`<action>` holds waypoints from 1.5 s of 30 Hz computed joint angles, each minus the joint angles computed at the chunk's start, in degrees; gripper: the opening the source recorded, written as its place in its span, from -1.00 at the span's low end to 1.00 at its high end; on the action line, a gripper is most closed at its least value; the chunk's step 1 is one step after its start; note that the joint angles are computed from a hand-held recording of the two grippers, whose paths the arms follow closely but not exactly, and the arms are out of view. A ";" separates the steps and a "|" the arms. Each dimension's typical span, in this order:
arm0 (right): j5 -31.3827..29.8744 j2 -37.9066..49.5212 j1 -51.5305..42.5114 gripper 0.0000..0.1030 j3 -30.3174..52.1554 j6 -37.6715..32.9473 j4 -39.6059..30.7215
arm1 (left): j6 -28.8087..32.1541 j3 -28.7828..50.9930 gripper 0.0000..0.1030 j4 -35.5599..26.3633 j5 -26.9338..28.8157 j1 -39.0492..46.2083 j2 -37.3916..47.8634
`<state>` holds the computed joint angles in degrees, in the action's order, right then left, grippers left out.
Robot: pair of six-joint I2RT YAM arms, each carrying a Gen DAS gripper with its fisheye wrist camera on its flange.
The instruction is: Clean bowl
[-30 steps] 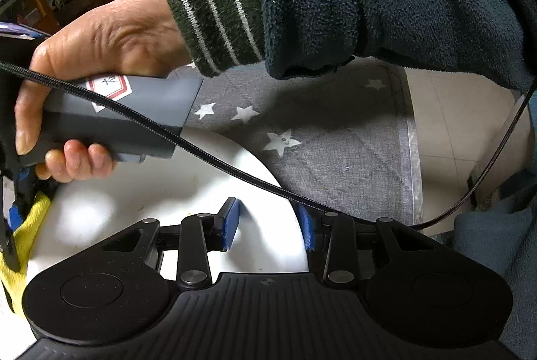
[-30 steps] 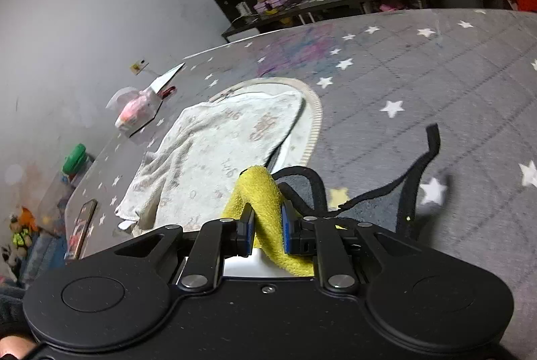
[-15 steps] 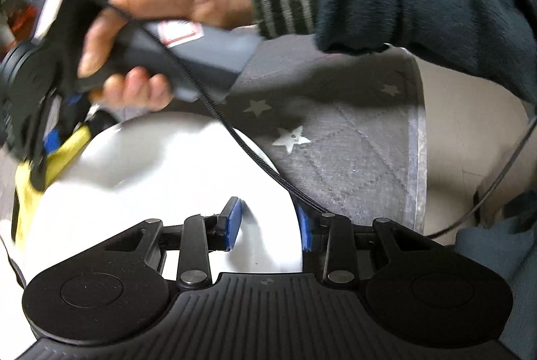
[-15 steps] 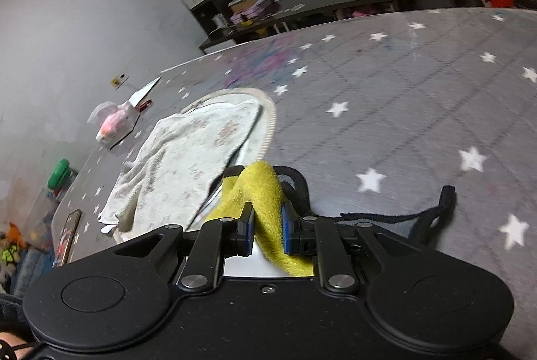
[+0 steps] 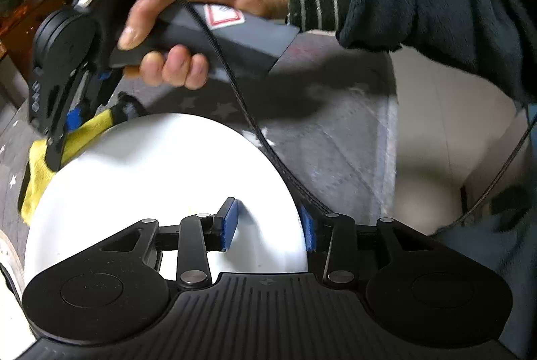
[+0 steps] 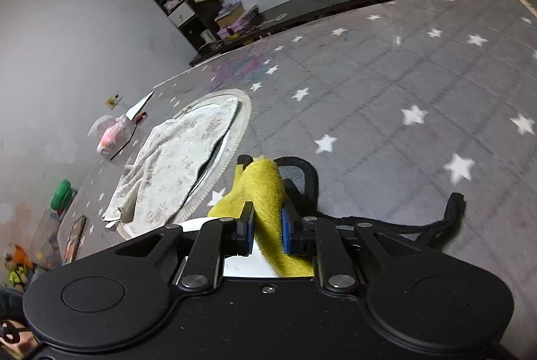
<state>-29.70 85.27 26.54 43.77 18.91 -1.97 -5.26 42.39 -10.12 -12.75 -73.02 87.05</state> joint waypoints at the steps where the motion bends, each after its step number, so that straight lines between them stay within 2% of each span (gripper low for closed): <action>1: -0.43 -1.10 -0.67 -0.66 -1.27 0.43 0.32 | 0.35 -0.18 -0.26 -0.20 0.12 -0.05 -0.31; 10: -3.57 -11.51 -6.28 -0.66 -11.90 2.49 1.88 | 1.89 -1.93 -0.32 -3.35 0.79 -0.41 -4.11; 20: -8.93 -21.20 -10.65 -0.66 -22.27 8.52 5.16 | 3.53 -7.09 -0.43 -10.43 0.71 -0.45 -13.59; 25: -11.58 -25.91 -12.57 -0.66 -25.82 9.83 4.16 | 4.39 -9.10 -0.45 -12.23 1.09 -0.11 -17.16; 31: -10.88 -22.44 -11.51 -0.66 -24.20 11.06 6.42 | 5.92 -9.94 -0.44 -12.52 2.04 0.35 -18.25; 38: -9.37 -9.79 -8.28 -0.66 -16.27 10.93 10.74 | 5.76 -11.50 -0.42 -9.37 2.49 0.26 -17.25; 45: -7.37 -1.46 -4.30 -0.66 -7.20 8.33 8.23 | 6.21 -12.59 -0.40 -9.10 3.41 0.64 -18.71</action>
<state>-37.07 83.81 22.24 36.58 27.24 6.26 0.95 29.80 -19.22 -9.34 -72.38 68.34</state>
